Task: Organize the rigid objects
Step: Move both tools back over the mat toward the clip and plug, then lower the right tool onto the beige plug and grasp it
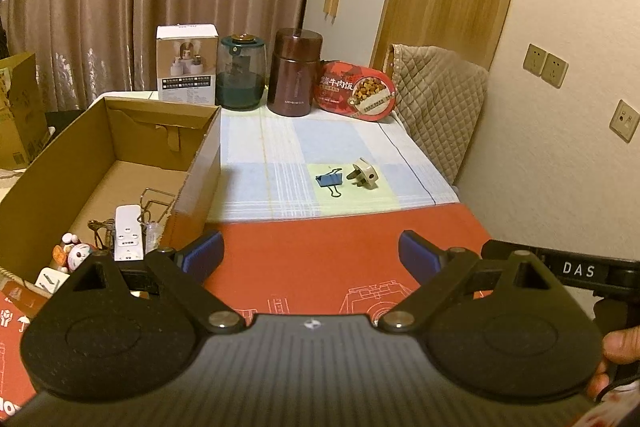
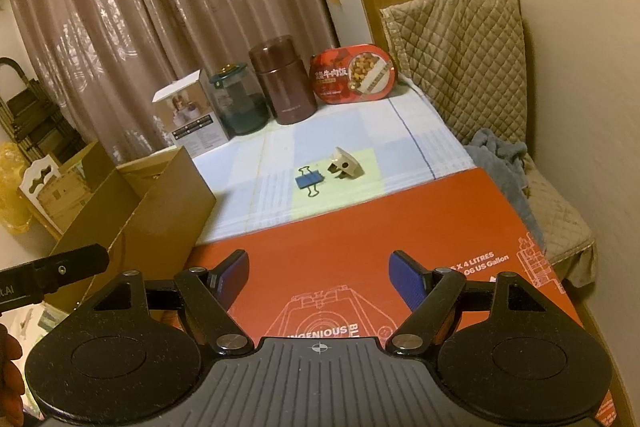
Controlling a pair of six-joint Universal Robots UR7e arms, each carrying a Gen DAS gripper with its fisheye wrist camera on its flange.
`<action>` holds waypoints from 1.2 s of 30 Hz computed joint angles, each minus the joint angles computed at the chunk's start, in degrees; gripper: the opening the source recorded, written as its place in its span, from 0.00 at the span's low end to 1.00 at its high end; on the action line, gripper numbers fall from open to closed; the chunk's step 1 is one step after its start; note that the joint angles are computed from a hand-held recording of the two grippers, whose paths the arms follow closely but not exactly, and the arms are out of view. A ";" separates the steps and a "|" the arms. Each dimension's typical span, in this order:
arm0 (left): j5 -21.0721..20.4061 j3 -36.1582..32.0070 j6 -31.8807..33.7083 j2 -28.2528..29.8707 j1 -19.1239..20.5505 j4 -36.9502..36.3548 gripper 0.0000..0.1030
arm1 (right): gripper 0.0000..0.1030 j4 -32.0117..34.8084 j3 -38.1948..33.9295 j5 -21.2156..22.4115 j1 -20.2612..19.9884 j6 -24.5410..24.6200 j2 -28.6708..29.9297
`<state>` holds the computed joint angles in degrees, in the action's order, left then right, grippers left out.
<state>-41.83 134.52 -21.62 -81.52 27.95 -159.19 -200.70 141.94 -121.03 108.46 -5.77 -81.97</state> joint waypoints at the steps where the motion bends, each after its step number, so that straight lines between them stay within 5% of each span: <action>1: -0.27 -0.20 0.27 0.53 0.28 -0.47 0.89 | 0.72 -0.19 -0.08 0.15 -0.38 -0.37 0.07; 11: -4.71 -5.03 5.64 10.70 5.34 -11.14 0.89 | 0.72 -2.26 -3.94 3.24 -7.43 -8.19 2.51; 23: -6.01 -16.98 16.57 28.52 14.54 -22.85 0.89 | 0.72 -2.10 -15.24 12.73 -17.57 -18.08 12.05; 36: -4.76 -27.56 26.71 41.17 22.14 -29.24 0.89 | 0.72 6.55 -27.68 23.55 -23.20 -17.92 21.02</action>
<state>-46.58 106.96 5.08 -40.36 50.09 -188.42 -194.15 114.26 -97.48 85.26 -23.68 -60.95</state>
